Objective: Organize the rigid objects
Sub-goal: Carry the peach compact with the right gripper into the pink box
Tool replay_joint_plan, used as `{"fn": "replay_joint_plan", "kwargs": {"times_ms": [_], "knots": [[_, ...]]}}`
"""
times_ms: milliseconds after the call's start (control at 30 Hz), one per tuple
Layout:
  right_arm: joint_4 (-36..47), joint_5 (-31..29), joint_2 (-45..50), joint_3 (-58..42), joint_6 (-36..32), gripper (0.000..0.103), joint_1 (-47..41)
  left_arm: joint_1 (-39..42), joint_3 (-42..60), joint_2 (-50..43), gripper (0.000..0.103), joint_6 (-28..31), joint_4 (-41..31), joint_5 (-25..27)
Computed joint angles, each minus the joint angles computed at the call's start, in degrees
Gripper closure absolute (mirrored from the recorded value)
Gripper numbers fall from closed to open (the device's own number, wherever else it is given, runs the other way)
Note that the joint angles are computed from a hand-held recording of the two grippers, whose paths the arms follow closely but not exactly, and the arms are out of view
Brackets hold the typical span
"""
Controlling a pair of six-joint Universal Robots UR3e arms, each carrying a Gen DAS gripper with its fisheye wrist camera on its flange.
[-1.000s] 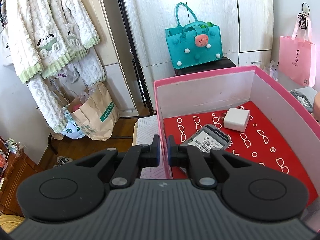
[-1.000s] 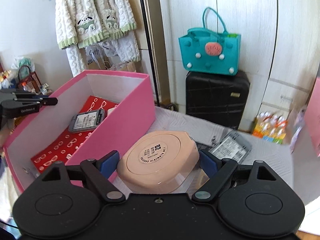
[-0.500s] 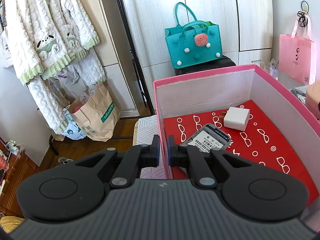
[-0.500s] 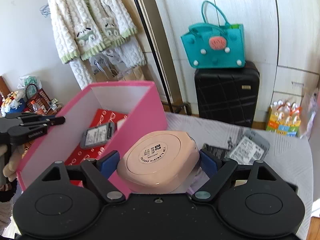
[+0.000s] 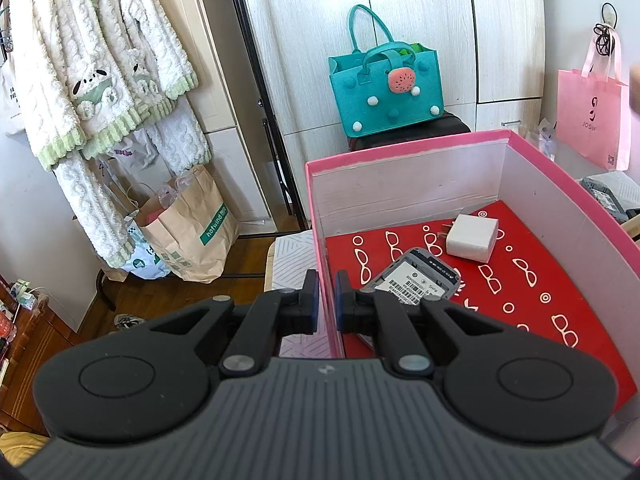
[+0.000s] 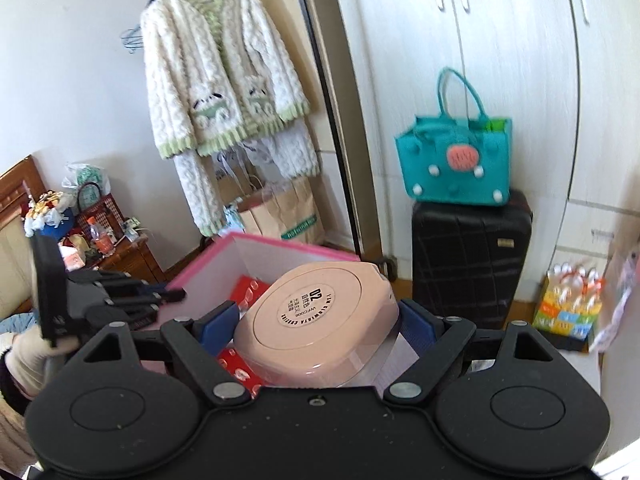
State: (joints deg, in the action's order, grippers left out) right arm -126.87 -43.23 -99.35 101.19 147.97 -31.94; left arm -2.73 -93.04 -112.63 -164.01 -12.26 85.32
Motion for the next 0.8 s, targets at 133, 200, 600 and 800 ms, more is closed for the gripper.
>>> {"fn": "replay_joint_plan", "kwargs": {"times_ms": [133,200,600,800], "knots": [[2.05,-0.45,1.27,-6.93,1.94,0.014,2.51,0.01,-0.01,0.0,0.096,-0.03,0.01,-0.01],[3.39,-0.56,2.2,-10.92,2.56,0.014,3.89,0.12,-0.04,0.04,0.096,-0.1,-0.02,-0.2],[11.28,-2.61,14.09,-25.4,3.09,0.014,15.44,0.24,2.29,-0.05,0.096,0.52,-5.42,-1.14],[13.35,-9.02,26.31,-30.17,3.79,0.014,23.16,2.54,-1.21,3.8,0.096,2.34,-9.11,-4.76]]}}
